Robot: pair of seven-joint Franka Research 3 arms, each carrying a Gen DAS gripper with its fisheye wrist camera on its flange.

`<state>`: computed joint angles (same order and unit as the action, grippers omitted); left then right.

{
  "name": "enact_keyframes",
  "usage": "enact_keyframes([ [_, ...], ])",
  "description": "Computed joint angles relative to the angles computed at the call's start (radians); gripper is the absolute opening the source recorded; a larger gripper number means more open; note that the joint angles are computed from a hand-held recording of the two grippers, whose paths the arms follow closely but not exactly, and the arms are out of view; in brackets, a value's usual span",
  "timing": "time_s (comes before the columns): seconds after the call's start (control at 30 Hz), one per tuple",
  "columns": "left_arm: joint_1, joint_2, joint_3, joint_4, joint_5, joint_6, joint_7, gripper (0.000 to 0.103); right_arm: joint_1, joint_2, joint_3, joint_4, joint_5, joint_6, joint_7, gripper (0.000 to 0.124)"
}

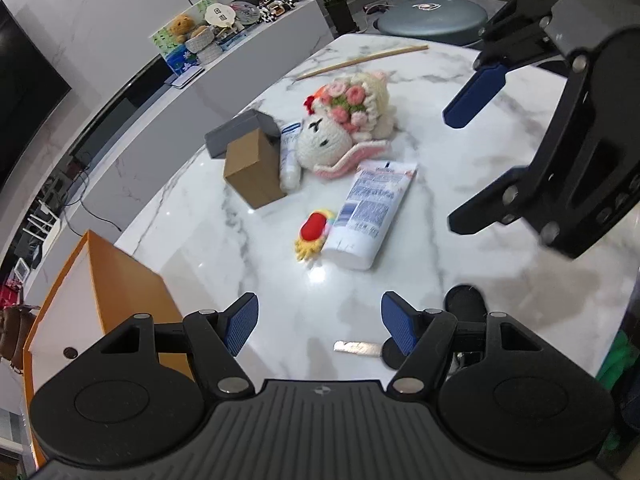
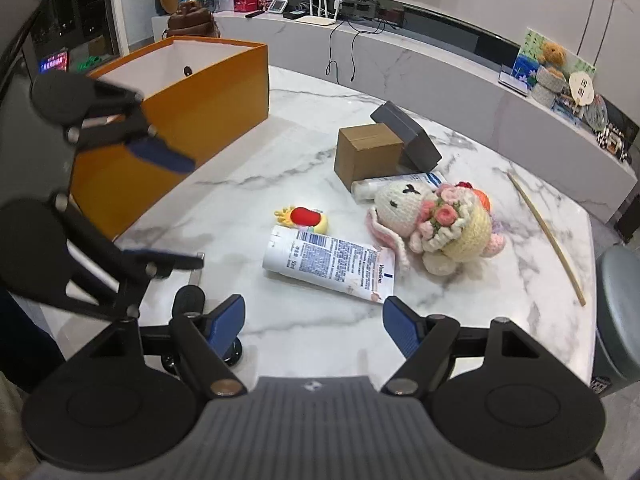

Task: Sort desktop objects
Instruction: 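Grasp the black key fob on the table with the right tool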

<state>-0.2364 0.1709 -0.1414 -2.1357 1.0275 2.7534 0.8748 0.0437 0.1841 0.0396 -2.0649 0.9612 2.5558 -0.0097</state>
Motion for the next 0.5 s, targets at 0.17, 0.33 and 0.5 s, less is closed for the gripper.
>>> enact_keyframes([
  [0.17, 0.034, -0.048, 0.022, -0.04, 0.026, 0.024, -0.088, 0.08, -0.002, -0.005, -0.006, -0.027, -0.063, -0.107, 0.007, 0.065],
  [0.33, 0.081, -0.078, 0.018, -0.039, -0.062, 0.067, -0.108, 0.08, 0.015, -0.013, 0.009, -0.072, -0.035, -0.144, -0.061, 0.053],
  [0.5, 0.1, -0.067, 0.012, -0.031, -0.142, 0.105, -0.076, 0.08, 0.046, -0.001, 0.021, -0.097, -0.01, -0.089, -0.099, 0.033],
])
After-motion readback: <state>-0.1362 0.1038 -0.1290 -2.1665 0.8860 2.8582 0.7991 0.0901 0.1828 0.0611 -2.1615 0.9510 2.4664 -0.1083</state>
